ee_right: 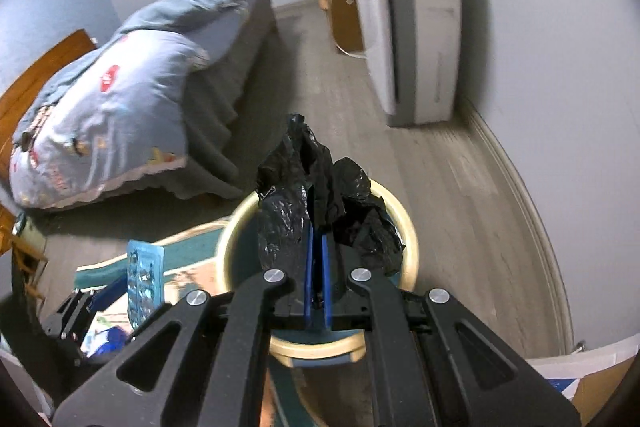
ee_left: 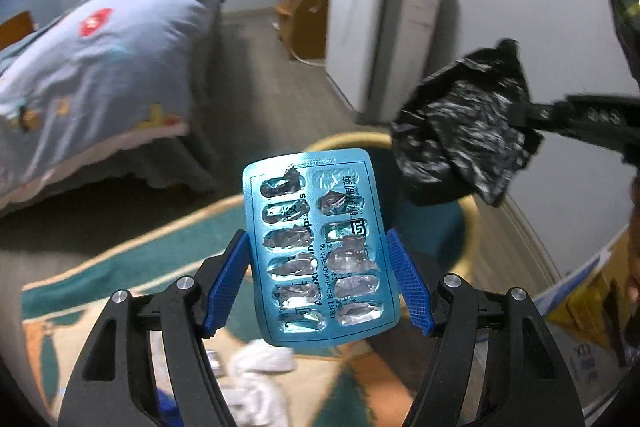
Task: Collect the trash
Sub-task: 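Carry black bag to the bin and release it with the right tool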
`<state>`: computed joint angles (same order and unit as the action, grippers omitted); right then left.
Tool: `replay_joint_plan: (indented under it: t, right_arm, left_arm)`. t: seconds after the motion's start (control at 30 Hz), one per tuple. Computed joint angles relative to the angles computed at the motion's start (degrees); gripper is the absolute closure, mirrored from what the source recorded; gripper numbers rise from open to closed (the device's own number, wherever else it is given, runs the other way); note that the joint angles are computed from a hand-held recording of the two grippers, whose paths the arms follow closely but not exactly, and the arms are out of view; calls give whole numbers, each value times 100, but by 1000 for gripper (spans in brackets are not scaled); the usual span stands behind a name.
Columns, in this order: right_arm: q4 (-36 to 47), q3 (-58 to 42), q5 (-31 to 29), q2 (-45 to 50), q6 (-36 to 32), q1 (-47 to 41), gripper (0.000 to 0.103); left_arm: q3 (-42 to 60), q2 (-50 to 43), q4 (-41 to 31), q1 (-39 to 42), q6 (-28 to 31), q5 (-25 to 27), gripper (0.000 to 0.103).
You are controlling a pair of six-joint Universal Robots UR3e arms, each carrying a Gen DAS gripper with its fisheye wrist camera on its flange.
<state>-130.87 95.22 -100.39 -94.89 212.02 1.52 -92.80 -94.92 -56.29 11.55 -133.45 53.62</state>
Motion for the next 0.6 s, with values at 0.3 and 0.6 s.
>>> replay_joint_plan:
  t: [0.3, 0.6]
  right_arm:
    - [1, 514, 262, 156, 29, -336, 99]
    - [-107, 536, 279, 264, 24, -339, 88]
  left_arm:
    - [24, -815, 801, -872, -185, 701, 32]
    - [75, -1282, 1203, -1075, -194, 1038, 31]
